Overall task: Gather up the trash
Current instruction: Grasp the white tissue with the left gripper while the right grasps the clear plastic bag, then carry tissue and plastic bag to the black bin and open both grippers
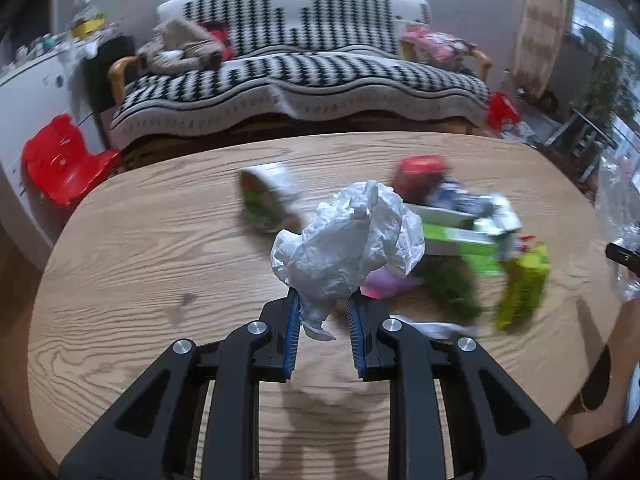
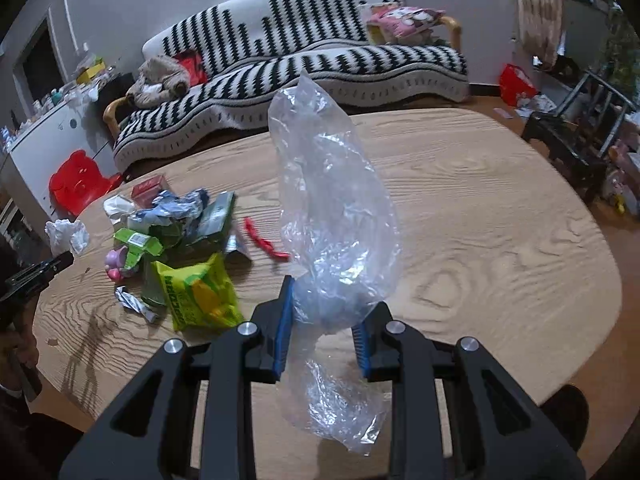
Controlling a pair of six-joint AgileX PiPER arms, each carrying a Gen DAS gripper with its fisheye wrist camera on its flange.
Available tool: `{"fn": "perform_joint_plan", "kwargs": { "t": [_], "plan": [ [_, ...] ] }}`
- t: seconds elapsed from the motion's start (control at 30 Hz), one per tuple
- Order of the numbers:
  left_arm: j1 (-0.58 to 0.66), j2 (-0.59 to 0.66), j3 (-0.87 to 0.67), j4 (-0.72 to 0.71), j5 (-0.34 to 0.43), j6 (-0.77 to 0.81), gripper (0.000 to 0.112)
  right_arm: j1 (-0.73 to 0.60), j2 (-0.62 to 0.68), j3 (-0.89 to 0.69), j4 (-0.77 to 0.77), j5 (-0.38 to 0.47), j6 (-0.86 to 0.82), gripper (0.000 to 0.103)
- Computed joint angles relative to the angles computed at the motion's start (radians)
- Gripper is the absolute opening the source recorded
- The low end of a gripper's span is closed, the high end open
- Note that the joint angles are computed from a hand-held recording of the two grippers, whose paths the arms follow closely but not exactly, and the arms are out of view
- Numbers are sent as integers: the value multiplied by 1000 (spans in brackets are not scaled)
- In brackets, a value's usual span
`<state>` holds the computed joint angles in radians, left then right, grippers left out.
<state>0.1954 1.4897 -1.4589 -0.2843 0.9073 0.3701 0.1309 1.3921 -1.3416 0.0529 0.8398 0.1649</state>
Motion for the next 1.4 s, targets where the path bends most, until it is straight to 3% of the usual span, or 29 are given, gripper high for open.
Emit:
{"fn": "perform_joint_plan", "kwargs": {
  "t": [0.2, 0.37, 0.57, 0.67, 0.83, 1.03, 1.13, 1.2, 1.33, 1.4],
  "plan": [
    [-286, -63, 31, 73, -28, -127, 21, -221, -183, 151, 76, 16, -146, 27],
    [-644, -26, -2, 167, -74, -293, 21, -615, -297, 256, 257, 76, -430, 27],
    [-982, 144, -118, 158, -100, -363, 21, -1193, -263, 291, 500, 229, -828, 27],
    [-1096, 258, -200, 106, -105, -341, 21, -1348, -194, 282, 499, 271, -898, 27],
    [-1181, 506, -397, -42, -31, -296, 21, -1437, -15, 251, 390, 320, -869, 27],
    [-1258, 801, -708, -22, 82, -378, 21, -1496, 121, 200, 346, 336, -864, 27],
    [-1275, 922, -898, -13, 155, -411, 21, -1523, 128, 190, 344, 352, -871, 27],
    [-1278, 966, -972, -14, 190, -423, 21, -1517, 121, 196, 343, 353, -860, 27],
    [-1296, 947, -924, -11, 169, -430, 22, -1497, 133, 185, 340, 343, -830, 27],
    [-1275, 970, -979, -16, 222, -424, 22, -1486, 132, 189, 331, 332, -812, 28]
  ]
}}
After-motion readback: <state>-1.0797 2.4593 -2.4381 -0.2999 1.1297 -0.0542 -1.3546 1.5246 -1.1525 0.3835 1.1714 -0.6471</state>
